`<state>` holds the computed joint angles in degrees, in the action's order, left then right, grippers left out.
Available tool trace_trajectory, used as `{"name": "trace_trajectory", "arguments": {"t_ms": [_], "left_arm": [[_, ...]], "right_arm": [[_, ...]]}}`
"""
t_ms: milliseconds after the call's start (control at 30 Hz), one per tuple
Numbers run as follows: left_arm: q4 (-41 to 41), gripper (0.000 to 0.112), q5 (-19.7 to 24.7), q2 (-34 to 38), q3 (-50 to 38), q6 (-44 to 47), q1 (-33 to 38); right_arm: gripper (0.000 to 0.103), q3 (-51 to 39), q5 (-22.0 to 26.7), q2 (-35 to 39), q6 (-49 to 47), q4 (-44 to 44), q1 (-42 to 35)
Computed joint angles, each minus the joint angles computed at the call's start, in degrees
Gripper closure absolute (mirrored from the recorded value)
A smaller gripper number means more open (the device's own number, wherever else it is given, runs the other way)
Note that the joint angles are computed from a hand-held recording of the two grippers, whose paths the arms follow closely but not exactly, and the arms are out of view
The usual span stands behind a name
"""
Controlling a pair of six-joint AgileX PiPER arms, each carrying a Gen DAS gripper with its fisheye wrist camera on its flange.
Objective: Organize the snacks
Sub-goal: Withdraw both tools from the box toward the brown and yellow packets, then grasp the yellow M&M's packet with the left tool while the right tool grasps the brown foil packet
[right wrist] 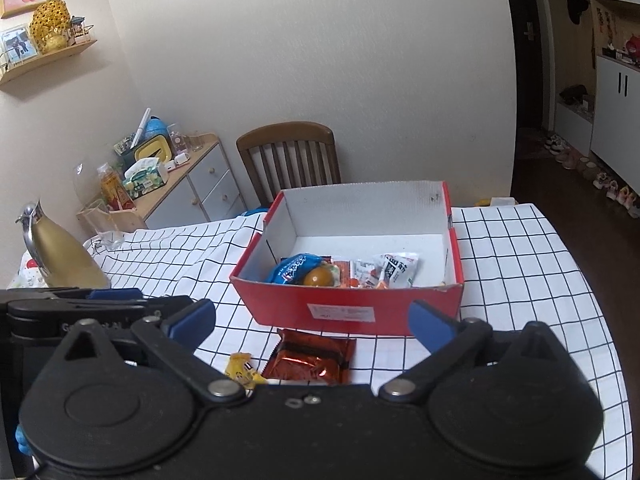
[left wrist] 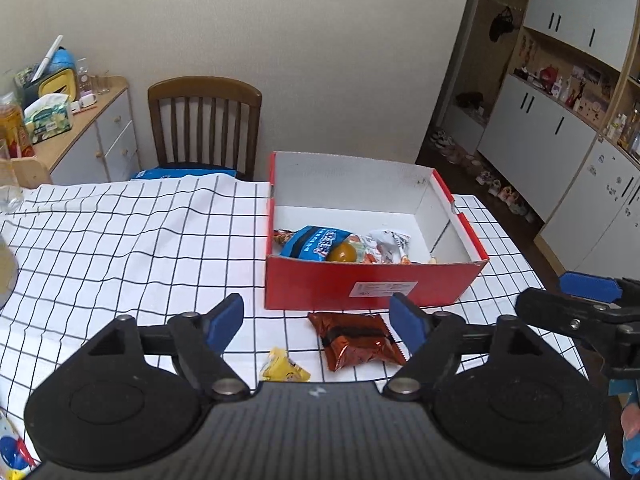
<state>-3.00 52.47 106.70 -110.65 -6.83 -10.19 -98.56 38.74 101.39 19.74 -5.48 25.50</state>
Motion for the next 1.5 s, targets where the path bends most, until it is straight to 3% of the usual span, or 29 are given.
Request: {"name": "trace_trajectory", "arguments": {"t_ms": [233, 400, 533, 767, 833, 1067, 1500], "left_arm": [[5.26, 0.031, -5.44, -3.18, 8.65, -3.66, -0.72], [4.91, 0.031, -6.77, -3.26, 11.94, -4.18, -0.05], [5.19, 0.031, -8.43, -3.03, 14.47, -4.41, 0.14], [5.86, 0.031, -9.83, -0.93, 16.84, -5.62, 0.59], [6.46, 0.031, -9.98, -0.05, 17.19, -5.79, 0.65], [6.99, 0.031, -11.1, 3.14, 17.86, -4.85, 0.56], [5.56, 0.031, -11.22, 8.87, 13.99, -2.16, 0.32]], "right_arm": [[0.0, 9.95, -7.5, -3.84, 5.03, -5.22, 1.03], [0.0, 16.29, -12.34, -5.11, 16.4, -17.96, 2.7], [0.0, 17.71, -12.92, -4.69, 16.95, -17.7, 2.36], [0.0, 15.9, -12.23, -1.37, 5.28, -4.6, -0.15], [0.0, 15.31, -11.58, -0.16, 1.69, 0.43, -0.96], [0.0, 7.71, -7.56, 6.64, 2.09, 0.73, -0.55], [0.0, -20.52, 6.45, 25.87, 3.84, 1.62, 1.25]]}}
